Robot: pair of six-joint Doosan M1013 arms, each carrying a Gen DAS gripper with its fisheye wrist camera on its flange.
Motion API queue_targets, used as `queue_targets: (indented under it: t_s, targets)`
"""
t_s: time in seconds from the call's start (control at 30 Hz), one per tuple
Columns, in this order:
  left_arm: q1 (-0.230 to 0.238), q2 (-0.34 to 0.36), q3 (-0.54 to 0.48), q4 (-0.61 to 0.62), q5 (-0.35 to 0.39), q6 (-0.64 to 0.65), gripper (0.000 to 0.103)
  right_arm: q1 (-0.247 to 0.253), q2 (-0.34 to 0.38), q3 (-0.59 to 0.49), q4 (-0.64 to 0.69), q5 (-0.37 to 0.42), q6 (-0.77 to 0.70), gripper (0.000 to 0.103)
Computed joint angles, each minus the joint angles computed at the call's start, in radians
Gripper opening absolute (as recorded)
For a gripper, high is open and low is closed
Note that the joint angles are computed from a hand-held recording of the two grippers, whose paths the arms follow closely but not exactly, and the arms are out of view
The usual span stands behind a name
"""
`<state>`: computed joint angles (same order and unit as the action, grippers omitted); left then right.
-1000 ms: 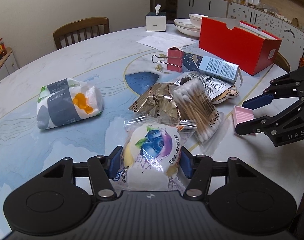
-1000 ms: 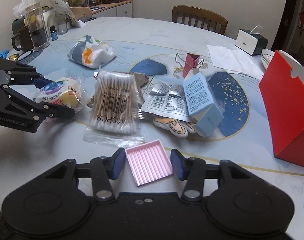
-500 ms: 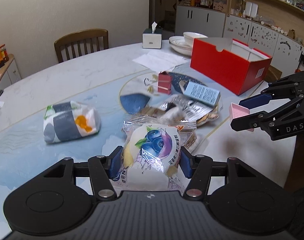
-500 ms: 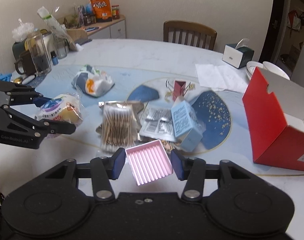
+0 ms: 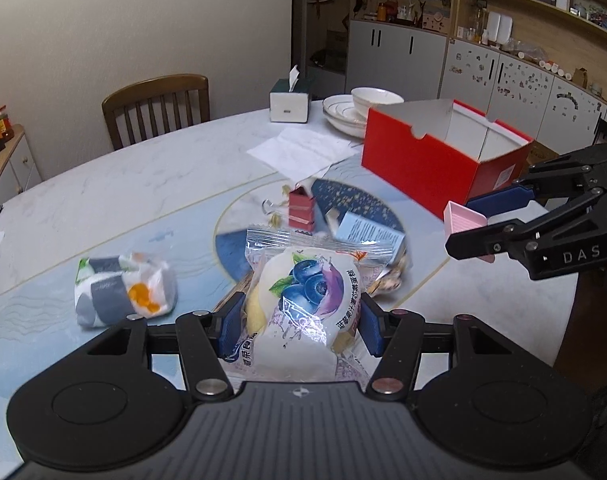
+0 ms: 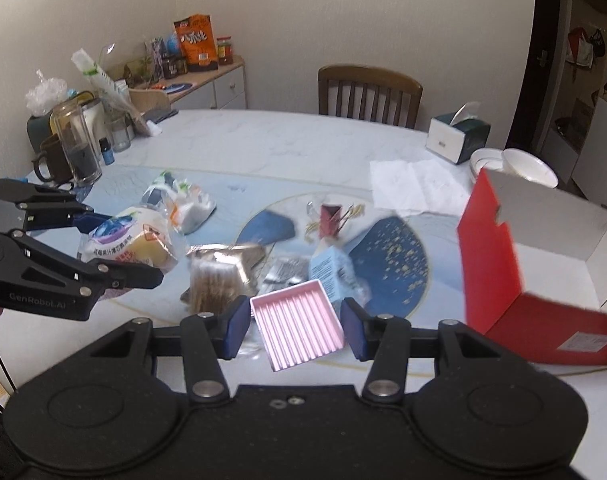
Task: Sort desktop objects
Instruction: 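Carry the bread bag and pink sponge with both tools over the red box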
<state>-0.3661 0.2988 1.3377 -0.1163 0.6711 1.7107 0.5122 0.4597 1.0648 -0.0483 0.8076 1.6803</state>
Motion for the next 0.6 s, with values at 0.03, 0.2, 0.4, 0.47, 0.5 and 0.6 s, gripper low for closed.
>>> queue_targets:
  t_s: [0.03, 0.2, 0.4, 0.47, 0.5, 0.6]
  targets:
    - [-0.005, 0.004, -0.010, 0.002, 0.003, -0.005, 0.057, -0.006, -0.003, 0.000, 0.010, -0.004, -0.009, 0.049]
    - [-0.037, 0.025, -0.057, 0.037, 0.007, -0.043, 0.057, -0.041, -0.018, 0.004, 0.056, -0.024, -0.073, 0.049]
    - [-0.080, 0.066, -0.132, 0.077, 0.026, -0.075, 0.057, -0.088, -0.030, 0.011, 0.100, -0.038, -0.125, 0.049]
    - [-0.093, 0.083, -0.160, 0.089, 0.029, -0.084, 0.057, -0.104, -0.036, 0.018, 0.112, -0.042, -0.137, 0.049]
    - [-0.099, 0.090, -0.173, 0.099, 0.031, -0.092, 0.057, -0.112, -0.037, 0.020, 0.115, -0.043, -0.141, 0.049]
    - [-0.118, 0.120, -0.222, 0.123, 0.044, -0.113, 0.057, -0.136, -0.043, 0.027, 0.129, -0.044, -0.153, 0.049]
